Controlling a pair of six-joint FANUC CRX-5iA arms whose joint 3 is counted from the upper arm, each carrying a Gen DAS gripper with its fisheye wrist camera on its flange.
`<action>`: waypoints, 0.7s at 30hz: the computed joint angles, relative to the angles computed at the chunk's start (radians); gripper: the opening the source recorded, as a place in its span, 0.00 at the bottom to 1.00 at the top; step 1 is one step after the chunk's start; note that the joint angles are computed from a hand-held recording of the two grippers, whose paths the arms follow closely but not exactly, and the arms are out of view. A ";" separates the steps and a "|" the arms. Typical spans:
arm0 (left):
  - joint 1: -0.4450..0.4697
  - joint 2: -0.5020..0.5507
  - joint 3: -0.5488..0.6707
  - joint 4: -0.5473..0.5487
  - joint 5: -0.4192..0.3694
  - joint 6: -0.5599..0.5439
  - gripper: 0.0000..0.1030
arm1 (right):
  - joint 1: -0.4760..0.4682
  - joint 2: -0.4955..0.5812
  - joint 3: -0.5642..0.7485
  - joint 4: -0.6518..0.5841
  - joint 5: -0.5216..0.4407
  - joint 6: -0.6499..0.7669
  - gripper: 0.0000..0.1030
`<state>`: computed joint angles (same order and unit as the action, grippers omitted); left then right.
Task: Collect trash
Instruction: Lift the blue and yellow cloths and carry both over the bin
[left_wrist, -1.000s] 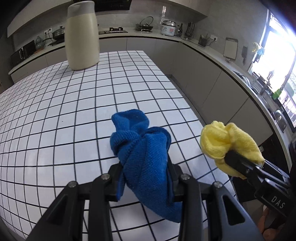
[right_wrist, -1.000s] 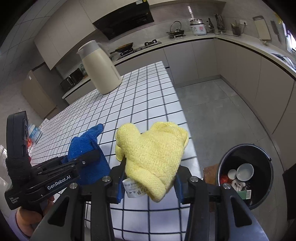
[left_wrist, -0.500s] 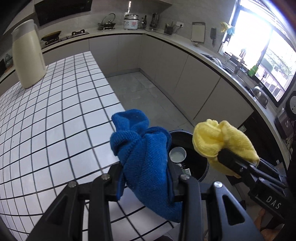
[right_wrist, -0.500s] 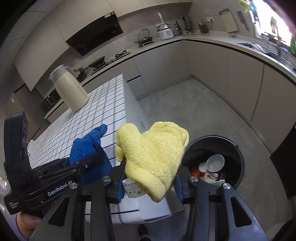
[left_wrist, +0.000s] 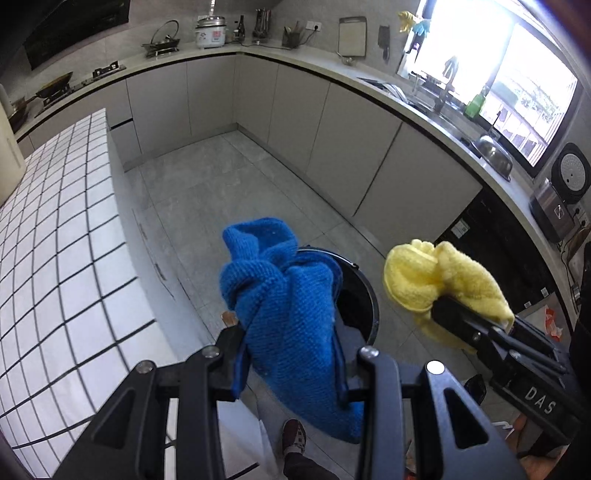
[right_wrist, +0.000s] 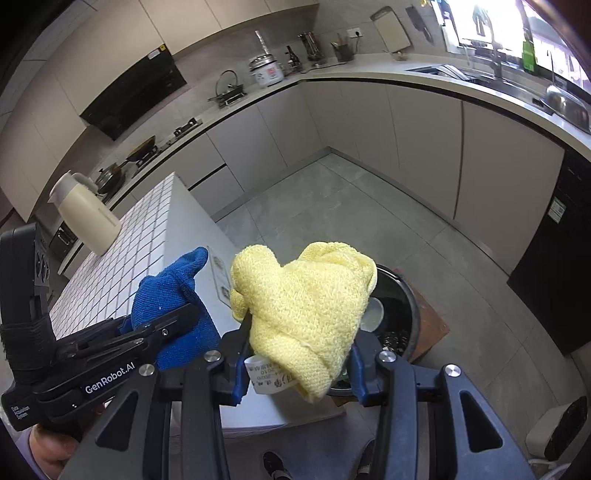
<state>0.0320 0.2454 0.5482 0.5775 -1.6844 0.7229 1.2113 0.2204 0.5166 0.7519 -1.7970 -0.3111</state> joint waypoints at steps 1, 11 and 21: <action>-0.008 -0.004 -0.007 -0.009 0.004 0.005 0.36 | 0.000 -0.011 -0.015 -0.006 0.001 -0.007 0.44; -0.079 -0.027 -0.055 -0.091 0.043 0.078 0.36 | -0.029 -0.137 -0.184 -0.065 0.076 -0.026 0.44; -0.135 -0.029 -0.091 -0.180 0.098 0.173 0.36 | -0.111 -0.234 -0.334 -0.145 0.217 0.023 0.44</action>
<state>-0.1033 0.2163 0.4575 0.3979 -1.5865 0.8960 1.0999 -0.0136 0.1830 0.6069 -1.5801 -0.2884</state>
